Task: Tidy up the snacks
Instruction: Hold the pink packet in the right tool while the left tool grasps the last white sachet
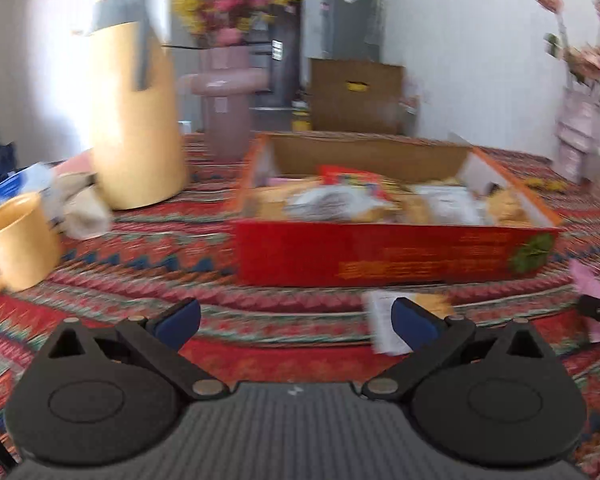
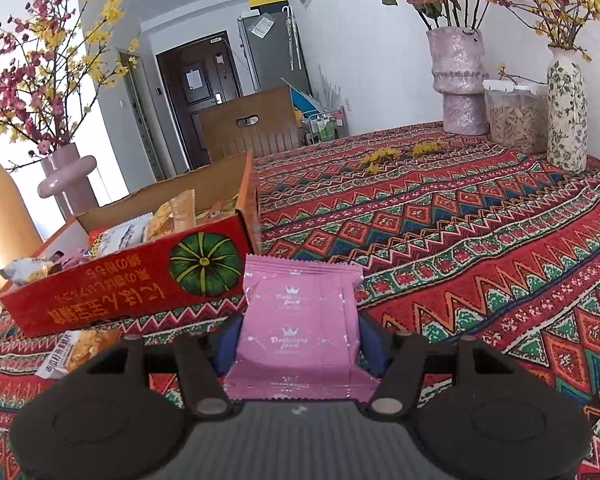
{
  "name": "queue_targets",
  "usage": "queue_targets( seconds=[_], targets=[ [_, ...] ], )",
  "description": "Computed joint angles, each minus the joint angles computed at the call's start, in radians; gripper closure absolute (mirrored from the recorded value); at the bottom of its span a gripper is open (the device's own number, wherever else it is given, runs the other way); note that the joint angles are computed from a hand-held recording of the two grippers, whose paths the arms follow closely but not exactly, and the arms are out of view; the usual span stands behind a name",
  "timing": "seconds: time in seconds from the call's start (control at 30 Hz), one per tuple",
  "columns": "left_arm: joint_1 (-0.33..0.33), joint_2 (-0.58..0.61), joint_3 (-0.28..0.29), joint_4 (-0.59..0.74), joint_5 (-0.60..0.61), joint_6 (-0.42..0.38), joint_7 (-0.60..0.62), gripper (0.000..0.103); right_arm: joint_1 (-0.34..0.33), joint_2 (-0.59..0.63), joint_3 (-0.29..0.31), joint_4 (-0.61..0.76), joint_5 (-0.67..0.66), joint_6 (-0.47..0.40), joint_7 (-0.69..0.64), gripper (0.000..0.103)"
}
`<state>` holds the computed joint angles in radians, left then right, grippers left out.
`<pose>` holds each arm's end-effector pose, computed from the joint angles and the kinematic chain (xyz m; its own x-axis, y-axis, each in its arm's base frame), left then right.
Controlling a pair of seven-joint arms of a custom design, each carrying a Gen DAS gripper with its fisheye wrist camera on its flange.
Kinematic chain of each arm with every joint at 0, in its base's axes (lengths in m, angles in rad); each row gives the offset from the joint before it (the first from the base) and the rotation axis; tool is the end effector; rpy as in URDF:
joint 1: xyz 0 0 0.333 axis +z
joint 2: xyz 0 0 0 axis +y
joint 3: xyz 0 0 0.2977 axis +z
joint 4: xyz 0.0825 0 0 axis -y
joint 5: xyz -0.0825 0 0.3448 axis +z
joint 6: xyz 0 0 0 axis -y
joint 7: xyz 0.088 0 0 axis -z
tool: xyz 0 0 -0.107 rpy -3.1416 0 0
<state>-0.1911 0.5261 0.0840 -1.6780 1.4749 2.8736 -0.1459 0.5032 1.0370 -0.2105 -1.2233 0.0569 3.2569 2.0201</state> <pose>0.6415 -0.1333 0.3396 0.2377 -0.9713 -0.0037 -0.5625 -0.1346 -0.8158 0.7025 0.2766 0.2827 0.1154 -0.9633 -0.2423 -0.5617 0.1379 -0.8158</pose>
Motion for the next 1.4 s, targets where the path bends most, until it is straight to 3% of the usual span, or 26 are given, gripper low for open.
queue_targets(
  seconds=[0.07, 0.17, 0.27, 0.43, 0.5, 0.57, 0.67, 0.77, 0.87, 1.2, 1.3, 1.4],
  targets=[
    [0.028, 0.055, -0.066, 0.068, -0.197, -0.02, 0.235, 0.0, -0.008, 0.001, 0.012, 0.004, -0.001, -0.003, -0.002, 0.042],
    [0.035, 0.144, -0.126, 0.181, -0.384, -0.08, 0.454, 0.0, -0.018, 0.003, 0.027, 0.009, -0.003, -0.002, -0.007, 0.042],
    [0.02, 0.225, -0.147, 0.288, -0.501, -0.142, 0.572, 0.0, -0.034, 0.004, 0.05, 0.012, -0.007, 0.001, -0.016, 0.042],
    [-0.011, 0.322, -0.131, 0.419, -0.642, -0.215, 0.66, 0.001, -0.062, 0.004, 0.095, 0.013, -0.012, 0.01, -0.039, 0.042],
    [-0.014, 0.321, -0.116, 0.4, -0.674, -0.175, 0.662, 0.009, -0.073, 0.003, 0.113, 0.011, -0.013, 0.016, -0.049, 0.042],
    [-0.035, 0.289, -0.076, 0.348, -0.67, -0.121, 0.642, 0.037, -0.082, 0.003, 0.129, 0.011, -0.012, 0.018, -0.057, 0.042],
    [-0.049, 0.251, -0.047, 0.275, -0.69, -0.041, 0.649, 0.053, -0.092, 0.003, 0.146, 0.01, -0.011, 0.025, -0.069, 0.042],
    [-0.086, 0.224, 0.007, 0.224, -0.697, 0.011, 0.634, 0.061, -0.092, 0.003, 0.147, 0.007, -0.004, 0.033, -0.075, 0.042],
    [-0.111, 0.186, 0.05, 0.158, -0.707, 0.092, 0.629, 0.088, -0.089, 0.001, 0.144, 0.0, 0.003, 0.046, -0.079, 0.042],
    [-0.317, 0.13, 0.35, 0.038, -0.697, 0.291, 0.512, 0.088, -0.036, -0.006, 0.074, -0.026, 0.044, 0.084, -0.088, 0.042],
    [-0.444, 0.133, 0.531, -0.003, -0.695, 0.394, 0.449, 0.088, 0.007, -0.015, 0.022, -0.064, 0.078, 0.149, -0.093, 0.042],
    [-0.55, 0.159, 0.684, -0.015, -0.743, 0.452, 0.424, 0.088, 0.003, -0.045, 0.047, -0.102, 0.075, 0.217, -0.145, 0.042]
  ],
)
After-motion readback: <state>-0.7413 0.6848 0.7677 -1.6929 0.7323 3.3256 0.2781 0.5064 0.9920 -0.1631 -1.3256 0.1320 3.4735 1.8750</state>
